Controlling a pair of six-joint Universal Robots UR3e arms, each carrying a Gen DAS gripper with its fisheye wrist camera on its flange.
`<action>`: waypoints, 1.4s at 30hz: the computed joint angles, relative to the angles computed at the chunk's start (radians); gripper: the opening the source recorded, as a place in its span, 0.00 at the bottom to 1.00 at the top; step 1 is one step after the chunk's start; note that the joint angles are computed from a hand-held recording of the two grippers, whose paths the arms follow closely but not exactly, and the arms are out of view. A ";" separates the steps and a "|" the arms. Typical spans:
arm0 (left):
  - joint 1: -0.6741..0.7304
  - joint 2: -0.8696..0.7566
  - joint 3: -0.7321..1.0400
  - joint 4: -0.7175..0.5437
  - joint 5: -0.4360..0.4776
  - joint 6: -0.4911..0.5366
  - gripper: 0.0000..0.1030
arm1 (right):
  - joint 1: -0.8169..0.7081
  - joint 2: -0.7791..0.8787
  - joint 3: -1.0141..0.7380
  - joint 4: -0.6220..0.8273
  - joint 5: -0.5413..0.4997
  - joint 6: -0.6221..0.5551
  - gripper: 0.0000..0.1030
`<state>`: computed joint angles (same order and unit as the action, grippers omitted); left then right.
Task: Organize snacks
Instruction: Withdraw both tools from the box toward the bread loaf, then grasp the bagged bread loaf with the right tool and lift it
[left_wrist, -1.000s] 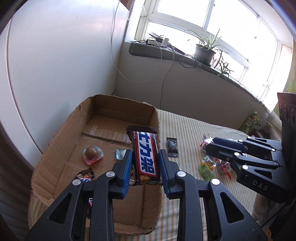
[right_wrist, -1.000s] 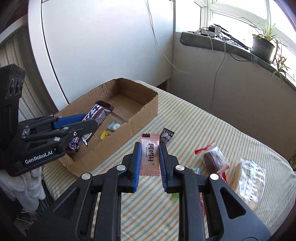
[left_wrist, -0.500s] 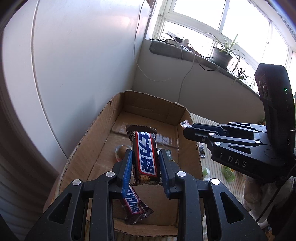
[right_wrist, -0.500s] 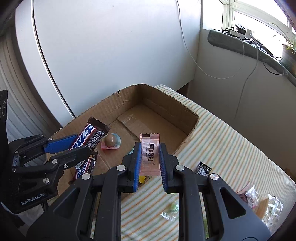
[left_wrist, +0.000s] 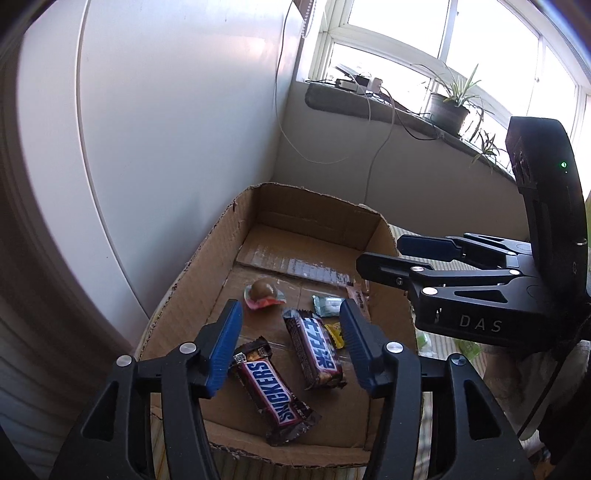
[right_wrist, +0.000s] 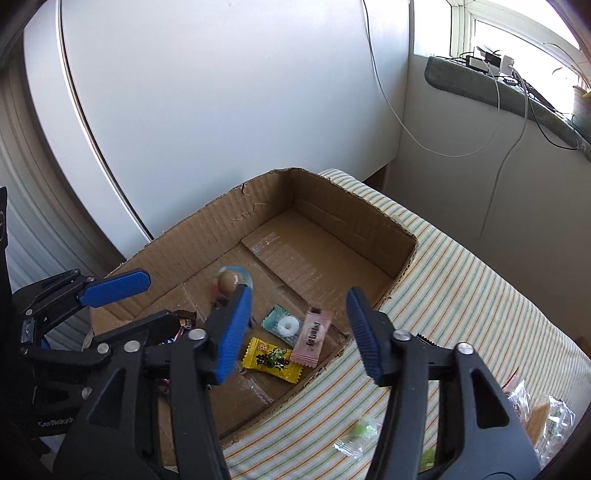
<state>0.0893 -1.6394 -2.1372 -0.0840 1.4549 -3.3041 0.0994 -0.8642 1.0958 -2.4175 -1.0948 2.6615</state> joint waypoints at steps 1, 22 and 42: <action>-0.003 0.003 -0.001 -0.001 0.001 -0.001 0.53 | -0.005 -0.011 0.015 -0.009 0.006 -0.001 0.62; -0.268 -0.166 0.251 -0.030 -0.024 -0.071 0.67 | -0.377 -0.301 0.394 -0.040 0.141 -0.114 0.82; -0.464 -0.648 0.966 -0.333 -0.167 -0.107 0.57 | -0.711 -0.192 0.253 0.236 0.200 -0.244 0.82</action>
